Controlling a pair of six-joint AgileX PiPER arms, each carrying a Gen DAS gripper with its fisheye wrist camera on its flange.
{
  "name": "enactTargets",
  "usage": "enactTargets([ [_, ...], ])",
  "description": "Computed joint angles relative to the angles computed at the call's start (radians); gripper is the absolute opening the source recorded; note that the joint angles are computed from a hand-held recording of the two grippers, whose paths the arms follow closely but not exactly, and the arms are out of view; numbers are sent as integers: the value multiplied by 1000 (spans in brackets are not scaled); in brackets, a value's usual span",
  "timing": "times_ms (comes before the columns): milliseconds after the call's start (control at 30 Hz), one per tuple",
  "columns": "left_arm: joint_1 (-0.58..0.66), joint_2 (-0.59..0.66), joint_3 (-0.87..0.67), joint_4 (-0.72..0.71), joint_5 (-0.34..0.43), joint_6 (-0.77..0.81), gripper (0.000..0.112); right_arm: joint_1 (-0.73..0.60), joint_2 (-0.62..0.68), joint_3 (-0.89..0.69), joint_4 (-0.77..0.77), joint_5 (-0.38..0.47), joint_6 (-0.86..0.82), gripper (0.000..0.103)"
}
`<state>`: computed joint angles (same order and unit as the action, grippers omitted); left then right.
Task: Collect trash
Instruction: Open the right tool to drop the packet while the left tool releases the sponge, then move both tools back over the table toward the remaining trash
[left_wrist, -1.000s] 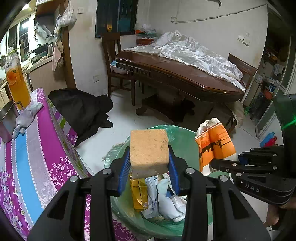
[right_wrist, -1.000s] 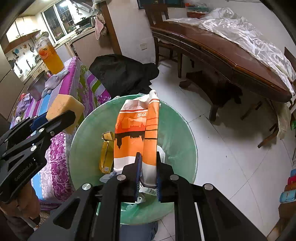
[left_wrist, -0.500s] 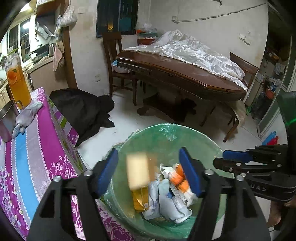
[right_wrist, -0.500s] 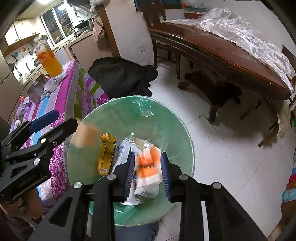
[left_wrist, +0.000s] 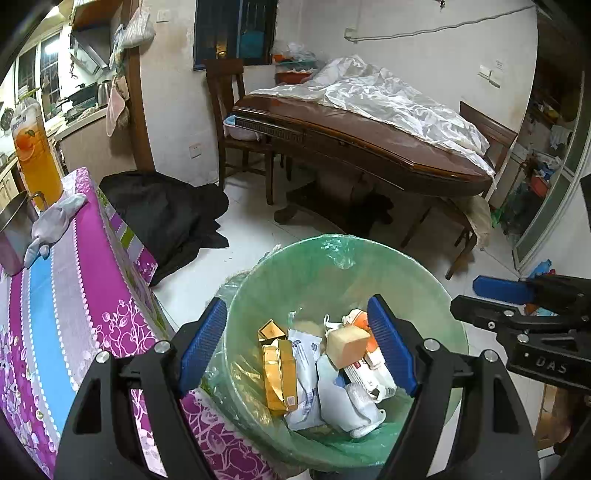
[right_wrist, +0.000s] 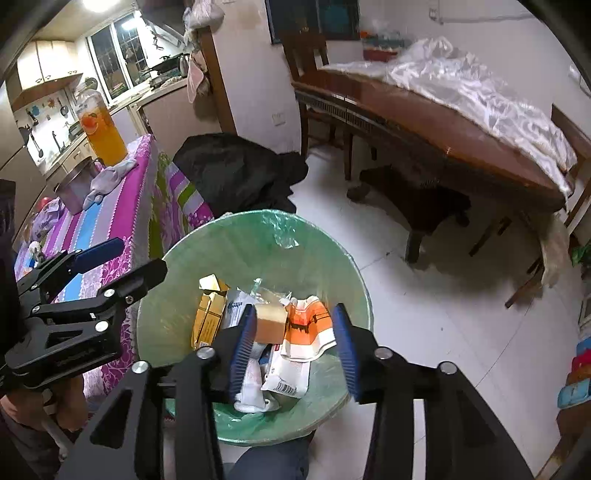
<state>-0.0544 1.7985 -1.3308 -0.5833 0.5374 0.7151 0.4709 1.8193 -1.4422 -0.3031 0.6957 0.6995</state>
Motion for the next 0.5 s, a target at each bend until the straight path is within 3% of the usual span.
enactTargets([
  [167,7,-39,52,-29,-15,47,75,74,-64,75,-206,-21,200,58],
  [300,28,-77,102,-79,-31,115,76,161,-134,169,-443,-22,457,63],
  [500,65,-141,182,-165,-55,229,78,313,-208,291,-748,60,818,71],
])
